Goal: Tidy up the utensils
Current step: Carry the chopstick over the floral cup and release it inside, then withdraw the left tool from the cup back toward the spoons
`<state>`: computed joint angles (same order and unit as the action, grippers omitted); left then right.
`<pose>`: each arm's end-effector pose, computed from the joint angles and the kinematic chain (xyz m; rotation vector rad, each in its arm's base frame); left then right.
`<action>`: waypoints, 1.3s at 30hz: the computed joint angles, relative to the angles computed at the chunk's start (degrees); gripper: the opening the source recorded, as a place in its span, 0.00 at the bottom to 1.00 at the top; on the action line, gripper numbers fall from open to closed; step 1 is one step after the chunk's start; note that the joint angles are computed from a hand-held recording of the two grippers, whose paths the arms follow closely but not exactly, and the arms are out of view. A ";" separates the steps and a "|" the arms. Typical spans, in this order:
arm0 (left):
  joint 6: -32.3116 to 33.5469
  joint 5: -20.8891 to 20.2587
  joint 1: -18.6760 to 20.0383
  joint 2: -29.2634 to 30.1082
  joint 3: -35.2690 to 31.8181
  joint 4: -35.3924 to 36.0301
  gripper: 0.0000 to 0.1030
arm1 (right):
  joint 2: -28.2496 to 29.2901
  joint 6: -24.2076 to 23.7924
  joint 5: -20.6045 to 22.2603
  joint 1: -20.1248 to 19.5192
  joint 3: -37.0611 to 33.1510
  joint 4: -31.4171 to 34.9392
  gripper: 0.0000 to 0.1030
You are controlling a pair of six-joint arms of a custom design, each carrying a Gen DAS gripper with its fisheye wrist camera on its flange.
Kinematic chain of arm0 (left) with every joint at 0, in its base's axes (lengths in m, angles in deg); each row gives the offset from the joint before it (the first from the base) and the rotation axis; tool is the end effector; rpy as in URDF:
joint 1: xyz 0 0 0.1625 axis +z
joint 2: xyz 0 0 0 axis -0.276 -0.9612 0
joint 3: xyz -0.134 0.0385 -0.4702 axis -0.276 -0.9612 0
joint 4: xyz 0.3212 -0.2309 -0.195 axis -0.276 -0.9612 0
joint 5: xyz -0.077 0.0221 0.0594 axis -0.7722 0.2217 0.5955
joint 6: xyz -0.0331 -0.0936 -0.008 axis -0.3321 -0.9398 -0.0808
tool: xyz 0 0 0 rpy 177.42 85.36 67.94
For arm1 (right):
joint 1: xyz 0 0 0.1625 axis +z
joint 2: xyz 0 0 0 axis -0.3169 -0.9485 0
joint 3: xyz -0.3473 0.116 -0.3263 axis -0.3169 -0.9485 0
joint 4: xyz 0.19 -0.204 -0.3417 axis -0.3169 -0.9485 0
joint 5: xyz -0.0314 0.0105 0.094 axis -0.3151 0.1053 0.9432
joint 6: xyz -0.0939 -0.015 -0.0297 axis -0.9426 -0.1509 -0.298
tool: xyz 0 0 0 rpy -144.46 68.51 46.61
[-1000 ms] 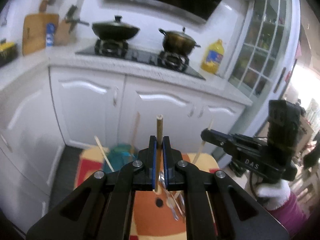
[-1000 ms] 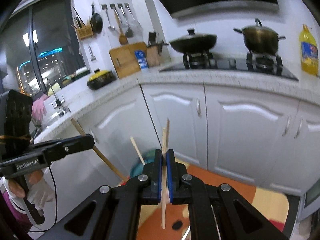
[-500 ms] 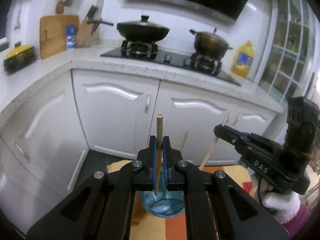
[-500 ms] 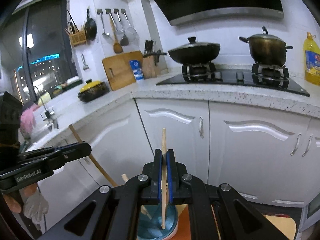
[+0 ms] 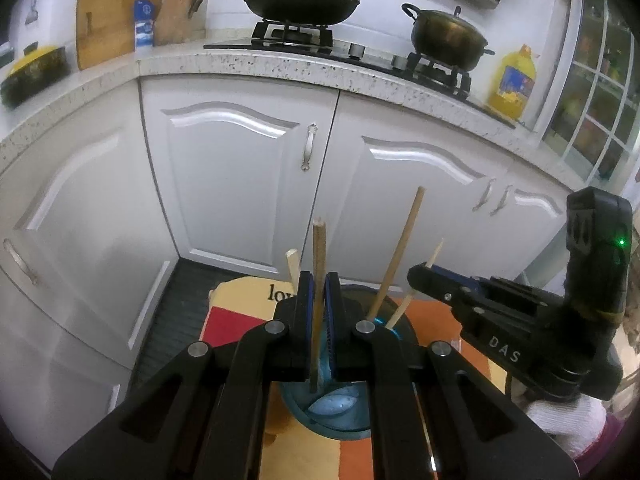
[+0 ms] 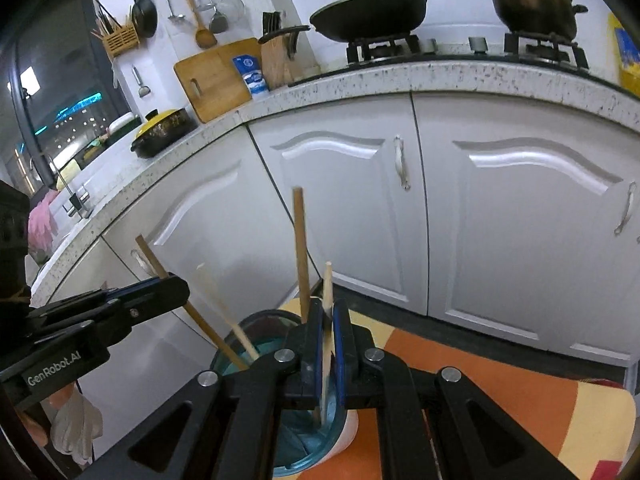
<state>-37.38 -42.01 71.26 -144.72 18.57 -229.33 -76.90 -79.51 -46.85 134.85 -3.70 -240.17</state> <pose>-0.2110 -0.6552 0.4316 0.4605 2.4102 -0.9523 0.4574 -0.7014 0.1201 0.7517 -2.6416 0.8292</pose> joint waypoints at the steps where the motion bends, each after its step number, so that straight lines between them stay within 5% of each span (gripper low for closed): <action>1: -0.14 0.00 0.03 -0.02 0.21 -0.23 0.04 | -0.12 0.56 0.08 -0.11 0.12 0.47 0.08; 4: -1.11 0.28 -0.11 -0.32 0.66 -0.19 0.09 | -0.84 1.00 0.60 -0.25 1.42 0.25 0.26; 6: -2.08 0.33 -0.14 -0.64 0.95 0.04 0.27 | -1.41 0.75 0.60 -0.20 2.57 -0.62 0.26; 9: -3.94 0.01 -0.23 -1.38 1.70 0.63 0.37 | -2.20 1.13 0.63 -0.19 3.85 -0.92 0.26; 26: -6.65 6.35 -5.85 -4.69 10.34 -1.58 0.42 | -8.03 4.44 -5.38 1.54 14.15 -5.73 0.31; 29: -7.78 5.46 -6.86 -5.39 11.59 -1.74 0.51 | -9.83 5.43 -6.07 1.77 16.94 -7.47 0.35; 39: -10.14 4.54 -10.45 -5.47 14.77 0.31 0.51 | -15.21 6.34 -11.42 3.10 24.92 -11.17 0.36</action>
<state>-47.52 -37.47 60.80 -150.19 33.34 -229.02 -92.10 -73.17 -58.27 137.96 21.22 -251.35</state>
